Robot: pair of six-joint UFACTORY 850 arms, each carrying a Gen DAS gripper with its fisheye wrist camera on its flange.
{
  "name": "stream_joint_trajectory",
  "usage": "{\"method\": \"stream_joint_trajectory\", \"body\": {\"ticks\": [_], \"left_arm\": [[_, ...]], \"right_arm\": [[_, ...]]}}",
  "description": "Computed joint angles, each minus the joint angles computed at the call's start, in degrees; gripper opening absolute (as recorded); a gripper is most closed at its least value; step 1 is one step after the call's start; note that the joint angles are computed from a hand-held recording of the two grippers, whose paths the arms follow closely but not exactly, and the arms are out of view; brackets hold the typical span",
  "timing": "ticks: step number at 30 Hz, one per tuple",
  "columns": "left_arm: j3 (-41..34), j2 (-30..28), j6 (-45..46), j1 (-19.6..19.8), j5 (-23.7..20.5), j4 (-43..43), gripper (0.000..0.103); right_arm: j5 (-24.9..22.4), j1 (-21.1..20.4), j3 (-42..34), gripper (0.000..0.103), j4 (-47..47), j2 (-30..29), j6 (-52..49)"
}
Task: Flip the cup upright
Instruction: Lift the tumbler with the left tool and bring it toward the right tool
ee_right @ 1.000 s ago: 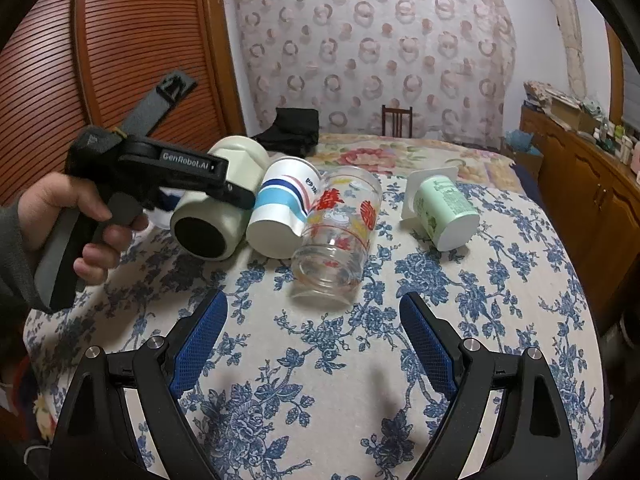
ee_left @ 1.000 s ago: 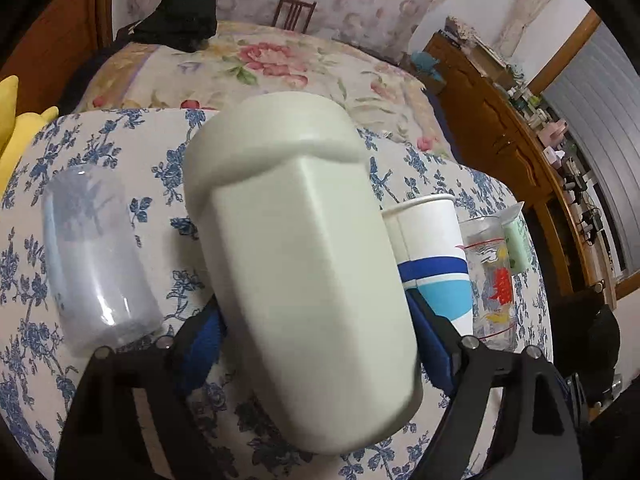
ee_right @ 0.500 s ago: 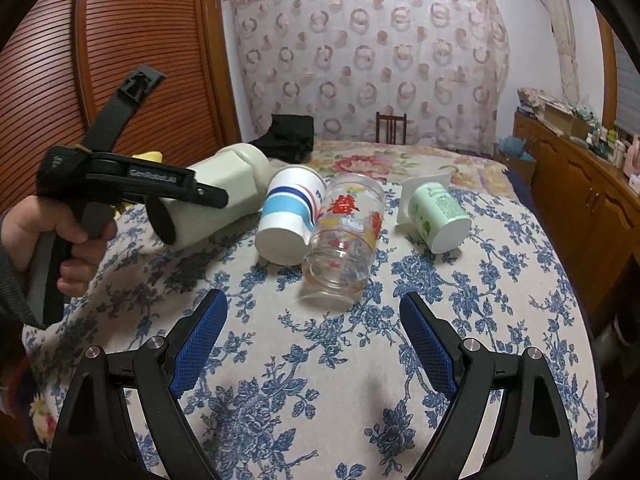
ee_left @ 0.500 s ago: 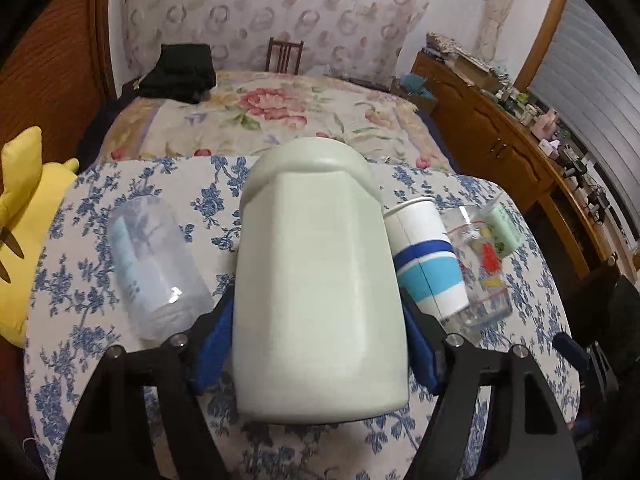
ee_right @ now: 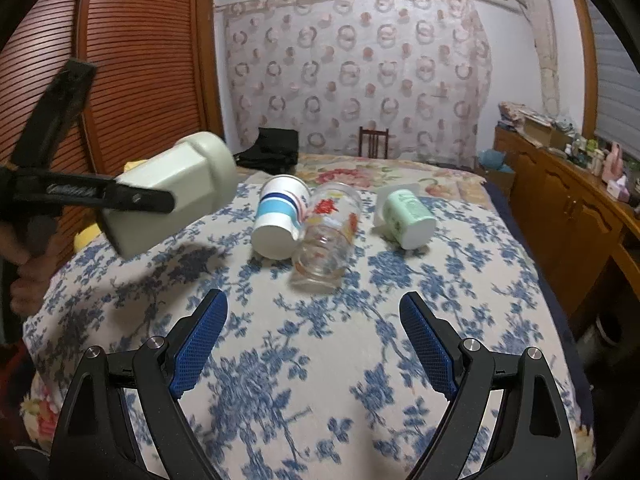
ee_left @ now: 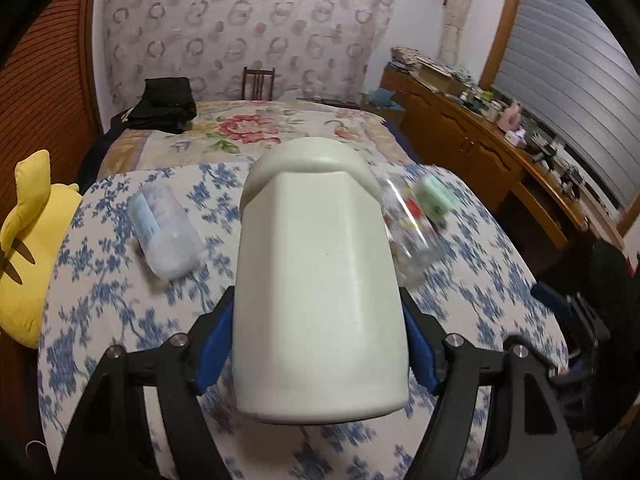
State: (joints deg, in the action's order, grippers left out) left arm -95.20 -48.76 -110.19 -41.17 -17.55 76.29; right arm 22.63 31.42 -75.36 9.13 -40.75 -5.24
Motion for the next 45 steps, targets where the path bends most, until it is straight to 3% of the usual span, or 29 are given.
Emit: {"method": "stream_joint_trajectory", "body": {"ticks": [9,16,21,24,32,35,40,45], "left_arm": [[-1.5,-2.5,-0.3,-3.9,0.5,-0.2,0.074],[-5.2,-5.6,10.9,-5.1,0.1,-10.0,0.075],[-6.2,-6.2,13.2,-5.5,-1.6,-11.2,0.075],[-6.9,-6.9,17.0,-5.3,-1.6,-16.1,0.075],[-6.4,-6.5,15.2,-5.4,-0.8,-15.2,0.077],[-4.9,-5.4,10.7,-5.3,-0.1,-10.8,0.078],[0.3,-1.4,-6.2,-5.8,-0.6,5.6,0.078],[7.6,3.8,-22.2,-6.8,-5.2,21.1,0.078]], "right_arm": [[4.1,-0.6,7.1,0.09,6.5,3.9,-5.5],[4.8,-1.0,8.6,0.09,7.7,4.4,-6.1],[4.4,-1.1,8.4,0.09,8.4,3.9,-7.0],[3.4,-1.4,7.7,0.09,7.7,3.5,-5.9],[0.7,-1.9,6.3,0.09,6.8,3.8,-5.6],[-0.3,-2.1,5.8,0.09,4.4,4.1,-3.0],[-2.4,-1.9,4.3,0.09,0.6,4.2,0.8],[-7.1,-1.6,0.9,0.09,-9.7,3.1,13.0]]}}
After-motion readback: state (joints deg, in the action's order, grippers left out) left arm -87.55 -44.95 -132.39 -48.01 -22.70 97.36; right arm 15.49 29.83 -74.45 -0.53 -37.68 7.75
